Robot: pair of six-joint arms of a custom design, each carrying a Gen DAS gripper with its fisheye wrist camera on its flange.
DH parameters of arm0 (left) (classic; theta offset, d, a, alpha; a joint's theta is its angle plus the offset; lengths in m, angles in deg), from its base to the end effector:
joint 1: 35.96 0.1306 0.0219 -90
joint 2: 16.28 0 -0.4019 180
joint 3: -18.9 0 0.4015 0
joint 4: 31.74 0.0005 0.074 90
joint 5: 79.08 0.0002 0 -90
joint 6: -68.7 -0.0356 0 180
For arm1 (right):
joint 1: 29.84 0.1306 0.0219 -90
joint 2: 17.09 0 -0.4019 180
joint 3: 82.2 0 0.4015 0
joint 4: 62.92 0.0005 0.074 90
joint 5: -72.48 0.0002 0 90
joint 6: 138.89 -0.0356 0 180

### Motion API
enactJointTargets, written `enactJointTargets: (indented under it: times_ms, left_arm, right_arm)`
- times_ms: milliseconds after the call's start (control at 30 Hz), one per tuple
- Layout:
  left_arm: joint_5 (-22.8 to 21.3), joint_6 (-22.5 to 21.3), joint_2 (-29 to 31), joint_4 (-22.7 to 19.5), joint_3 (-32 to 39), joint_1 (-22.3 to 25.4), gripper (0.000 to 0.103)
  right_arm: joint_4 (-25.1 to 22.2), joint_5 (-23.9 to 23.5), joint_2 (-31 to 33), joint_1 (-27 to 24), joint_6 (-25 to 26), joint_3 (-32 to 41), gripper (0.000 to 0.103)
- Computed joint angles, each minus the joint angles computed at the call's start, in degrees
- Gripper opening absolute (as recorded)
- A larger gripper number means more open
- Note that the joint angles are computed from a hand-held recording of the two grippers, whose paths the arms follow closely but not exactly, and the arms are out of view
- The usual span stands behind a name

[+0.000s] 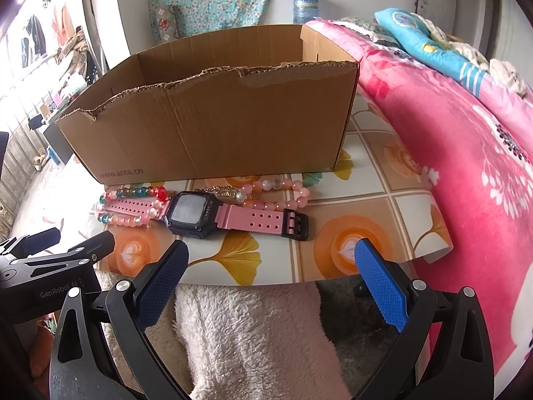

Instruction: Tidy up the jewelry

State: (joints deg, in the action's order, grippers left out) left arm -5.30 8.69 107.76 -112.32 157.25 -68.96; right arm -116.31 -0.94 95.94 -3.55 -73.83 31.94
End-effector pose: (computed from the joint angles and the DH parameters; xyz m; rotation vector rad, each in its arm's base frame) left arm 0.5748 -0.3620 0.4638 -0.0097 2.6449 0.0311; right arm 0.5844 0.2768 0.4226 0.0923 2.4299 0.0396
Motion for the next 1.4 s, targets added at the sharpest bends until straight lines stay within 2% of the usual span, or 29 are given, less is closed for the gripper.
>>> enactJointTargets:
  times_ms: [167,300,533,600,667,800,867,967,1067,1133,1300,1400]
  left_arm:
    - [-0.66,0.08,0.62,-0.38,0.68,-0.04,0.097]
    - [-1.66,-1.12,0.02,1.16,-0.79,0.1,0.097]
    - [-1.21,-4.5,-2.77,5.42,-5.98,1.54,0.097]
    - [-0.45,-6.63,-3.92,7.6,-7.89,2.12,0.097]
    - [1.09,-8.12,-5.41,10.85,-10.27,2.94,0.097]
    - [9.38,-10.49,-10.61,23.38,-18.55,5.62,0.097]
    - [10.41,-10.59,-10.84,24.44,-18.65,6.36,0.097]
    - [10.47,-12.58,-9.57,23.57,-16.85,6.78,0.097]
    - [9.01,-14.65,-9.47,25.73,-17.25,6.14,0.097]
    - [9.26,-15.86,-9.31,26.96,-17.44,6.13,0.093]
    - [11.04,-17.46,-7.35,24.86,-15.46,6.18,0.054]
    - [11.94,-18.57,-6.48,23.86,-14.74,6.22,0.045]
  right_arm:
    - [0.29,-0.19,0.18,-0.21,0.07,0.05,0.096]
    - [0.93,-0.48,0.07,-0.41,0.41,-0.3,0.096]
    - [7.01,-2.19,-1.2,-0.91,4.09,-2.62,0.096]
    - [8.67,-3.56,-1.23,-0.97,5.09,-2.75,0.095]
    - [10.09,-5.74,-0.81,-0.95,6.25,-2.25,0.089]
    - [11.55,-10.76,0.84,-0.76,8.46,-0.25,0.079]
    - [11.16,-13.44,2.18,-0.5,9.23,1.58,0.07]
    - [8.97,-16.67,4.7,-0.37,10.3,5.3,0.056]
    - [4.74,-18.91,7.71,-0.35,11.06,10.1,0.039]
    - [0.53,-19.43,10.36,-0.21,11.83,14.56,0.033]
    - [-8.85,-21.07,15.78,-0.26,13.77,24.18,0.025]
    - [-14.48,-20.52,19.26,0.18,15.53,30.66,0.025]
